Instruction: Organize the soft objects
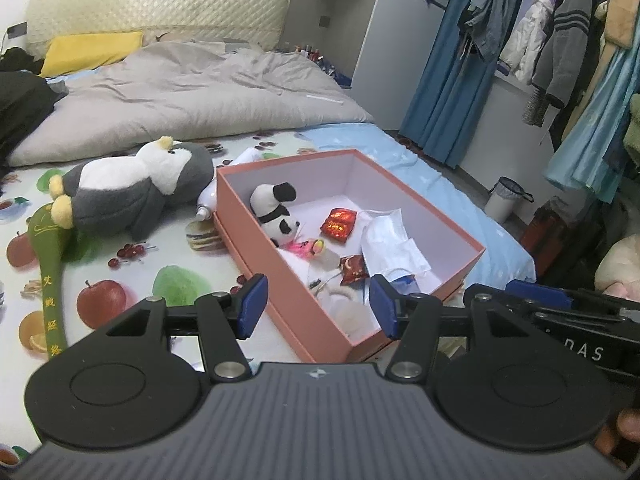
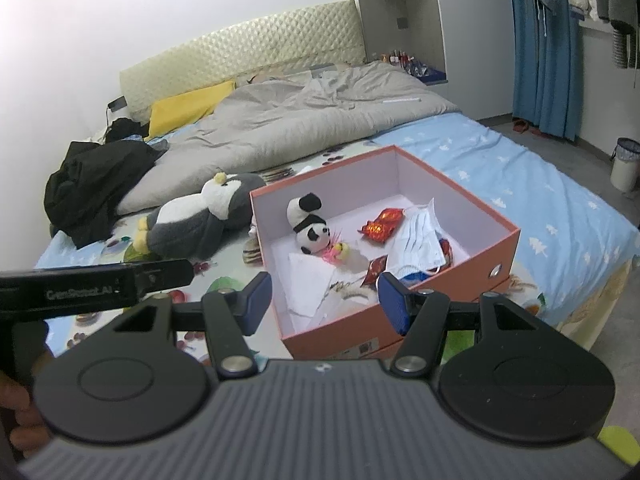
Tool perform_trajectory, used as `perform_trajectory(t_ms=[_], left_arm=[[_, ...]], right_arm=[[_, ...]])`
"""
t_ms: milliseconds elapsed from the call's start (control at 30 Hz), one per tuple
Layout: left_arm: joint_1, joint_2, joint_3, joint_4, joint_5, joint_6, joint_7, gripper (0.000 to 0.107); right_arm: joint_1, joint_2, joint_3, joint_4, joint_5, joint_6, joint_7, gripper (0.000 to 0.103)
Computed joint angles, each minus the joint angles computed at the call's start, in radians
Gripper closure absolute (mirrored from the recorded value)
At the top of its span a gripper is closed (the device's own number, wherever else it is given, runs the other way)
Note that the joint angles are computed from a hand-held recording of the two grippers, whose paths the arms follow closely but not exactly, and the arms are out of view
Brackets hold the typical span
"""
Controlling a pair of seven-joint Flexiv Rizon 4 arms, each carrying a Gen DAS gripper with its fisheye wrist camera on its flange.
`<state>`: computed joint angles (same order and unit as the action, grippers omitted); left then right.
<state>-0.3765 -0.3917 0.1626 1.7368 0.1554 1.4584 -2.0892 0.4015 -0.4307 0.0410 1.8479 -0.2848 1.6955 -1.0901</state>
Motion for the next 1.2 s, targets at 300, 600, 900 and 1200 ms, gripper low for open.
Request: perform_trajectory(t_ms=[300, 600, 900, 1200], left_arm=[[-0.009, -0.003, 0.022, -0.004, 0.023, -0.002, -0.020, 0.041], [-0.002, -0.005, 0.017, -0.013, 0.028, 0.007, -0.019, 0.012], [-0.019, -0.016, 0.043, -0.046, 0.055, -0.040, -0.048, 0.004], [-0.014, -0.014, 0.042, -0.063, 0.095, -0.076, -0.075, 0.004]], right_arm=[[0.058, 0.001, -0.075, 0.018, 0.004, 0.019, 0.016, 0.041], [0.119, 0.007, -0.156, 0.018, 0.005, 0.035, 0.026, 0.006], [0.169, -0.002, -0.224, 0.019, 0.018, 0.034, 0.040, 0.000], [0.160, -0.001, -0.214, 0.025, 0.016, 0.042, 0.035, 0.000]])
